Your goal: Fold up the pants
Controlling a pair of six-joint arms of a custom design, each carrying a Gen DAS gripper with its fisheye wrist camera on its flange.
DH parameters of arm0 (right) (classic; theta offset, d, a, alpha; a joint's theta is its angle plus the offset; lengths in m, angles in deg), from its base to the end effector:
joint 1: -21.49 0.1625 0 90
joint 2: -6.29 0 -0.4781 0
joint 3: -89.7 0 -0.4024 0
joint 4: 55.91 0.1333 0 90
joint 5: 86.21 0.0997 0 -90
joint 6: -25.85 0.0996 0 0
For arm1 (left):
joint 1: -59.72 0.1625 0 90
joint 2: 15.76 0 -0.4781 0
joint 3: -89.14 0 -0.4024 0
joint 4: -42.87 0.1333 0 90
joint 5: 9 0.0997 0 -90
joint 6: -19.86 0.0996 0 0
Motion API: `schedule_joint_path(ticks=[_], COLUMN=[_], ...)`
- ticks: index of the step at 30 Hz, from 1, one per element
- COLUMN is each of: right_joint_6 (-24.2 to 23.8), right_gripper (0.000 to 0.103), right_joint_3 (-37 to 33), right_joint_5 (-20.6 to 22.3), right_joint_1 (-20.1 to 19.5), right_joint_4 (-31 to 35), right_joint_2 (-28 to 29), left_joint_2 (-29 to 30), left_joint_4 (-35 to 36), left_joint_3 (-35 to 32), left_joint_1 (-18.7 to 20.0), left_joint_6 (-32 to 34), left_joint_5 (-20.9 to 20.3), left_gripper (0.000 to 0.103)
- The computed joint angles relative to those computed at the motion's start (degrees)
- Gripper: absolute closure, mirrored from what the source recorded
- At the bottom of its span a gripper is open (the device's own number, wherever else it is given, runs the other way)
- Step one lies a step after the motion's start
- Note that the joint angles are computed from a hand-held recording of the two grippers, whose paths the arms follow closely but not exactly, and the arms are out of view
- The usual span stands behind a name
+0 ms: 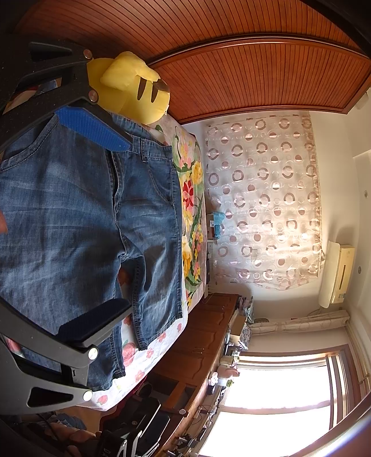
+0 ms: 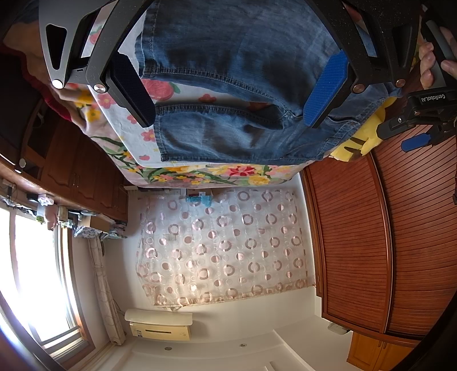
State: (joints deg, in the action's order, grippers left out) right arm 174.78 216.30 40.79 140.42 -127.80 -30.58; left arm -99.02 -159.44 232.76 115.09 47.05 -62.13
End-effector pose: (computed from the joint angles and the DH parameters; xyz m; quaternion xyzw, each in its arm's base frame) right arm 0.2720 -0.3405 -0.0723 0.2214 -0.7572 0.5536 0.2668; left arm -0.0567 -0.4218 0.3170 0.3193 0.8029 -0.4331 0.2567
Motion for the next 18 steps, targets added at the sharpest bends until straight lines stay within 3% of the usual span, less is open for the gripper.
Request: schedule_joint_path(ticks=[18], right_joint_6=[0.1], right_gripper=[0.0], right_joint_3=[-0.1], right_joint_5=[0.1], right_joint_1=[0.1], right_joint_4=[0.1], right_joint_2=[0.0], left_joint_2=[-0.1], left_joint_4=[-0.4], left_joint_3=[0.1], left_joint_1=[0.1], left_joint_6=[0.2], left_joint_5=[-0.3], left_gripper=[0.0])
